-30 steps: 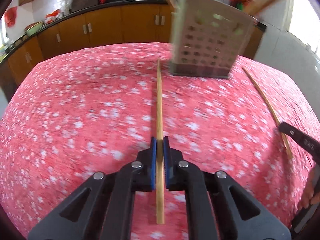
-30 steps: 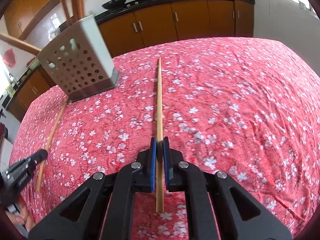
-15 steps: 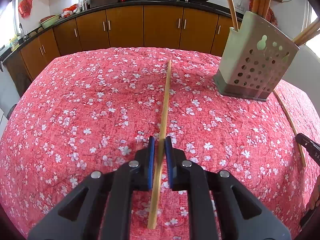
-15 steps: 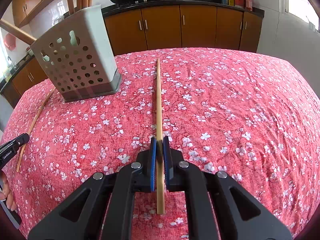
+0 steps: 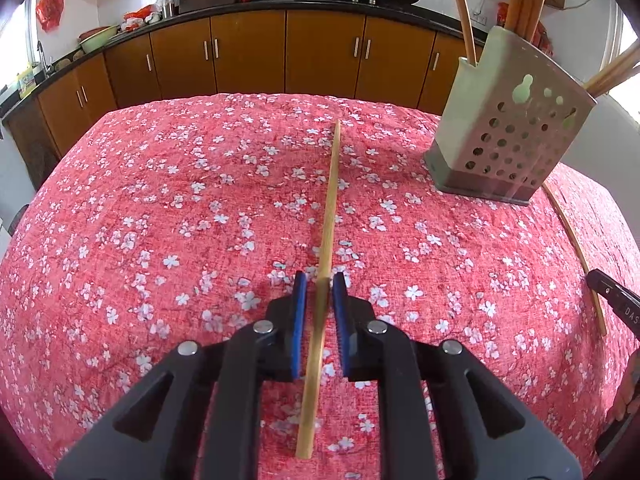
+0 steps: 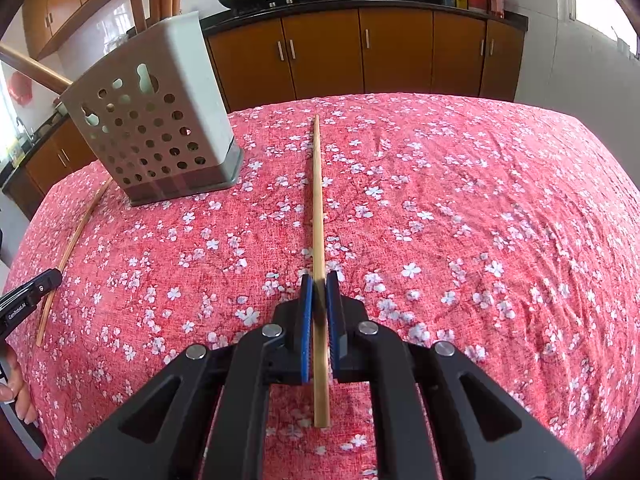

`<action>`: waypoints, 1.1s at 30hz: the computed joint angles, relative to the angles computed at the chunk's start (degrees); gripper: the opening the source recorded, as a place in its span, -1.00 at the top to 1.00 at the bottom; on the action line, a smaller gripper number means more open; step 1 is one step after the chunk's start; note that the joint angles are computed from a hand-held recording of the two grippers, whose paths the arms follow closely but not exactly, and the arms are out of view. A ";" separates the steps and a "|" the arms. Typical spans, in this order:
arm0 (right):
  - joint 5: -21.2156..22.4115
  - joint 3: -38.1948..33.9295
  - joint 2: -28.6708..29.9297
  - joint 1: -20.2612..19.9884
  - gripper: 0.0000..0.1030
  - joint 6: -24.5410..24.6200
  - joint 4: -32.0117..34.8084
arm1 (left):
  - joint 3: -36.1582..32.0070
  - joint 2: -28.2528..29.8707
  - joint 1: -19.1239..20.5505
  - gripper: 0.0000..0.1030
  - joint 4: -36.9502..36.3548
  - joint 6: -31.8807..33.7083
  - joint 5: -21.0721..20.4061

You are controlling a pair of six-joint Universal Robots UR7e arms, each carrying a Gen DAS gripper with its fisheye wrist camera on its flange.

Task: Organize utensils
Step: 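Close the right tool on a chopstick while the left tool grasps the last chopstick, then lift both held chopsticks up over the utensil holder with both tools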

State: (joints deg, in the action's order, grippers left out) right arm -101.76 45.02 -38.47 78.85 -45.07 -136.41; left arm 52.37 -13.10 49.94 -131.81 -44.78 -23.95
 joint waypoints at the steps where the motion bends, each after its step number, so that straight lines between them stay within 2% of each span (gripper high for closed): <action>1: -0.09 0.36 -0.09 0.09 0.84 0.04 -0.29 | -0.10 0.02 -0.01 0.70 0.32 -0.14 0.08; 27: -0.32 0.49 -0.22 -0.01 0.84 -0.43 -0.72 | -0.63 0.34 -0.02 0.70 0.01 -0.05 -0.16; 33: -0.14 0.75 -0.44 -0.04 0.84 -0.31 -0.57 | -2.10 1.04 -0.53 0.70 4.92 -1.93 0.55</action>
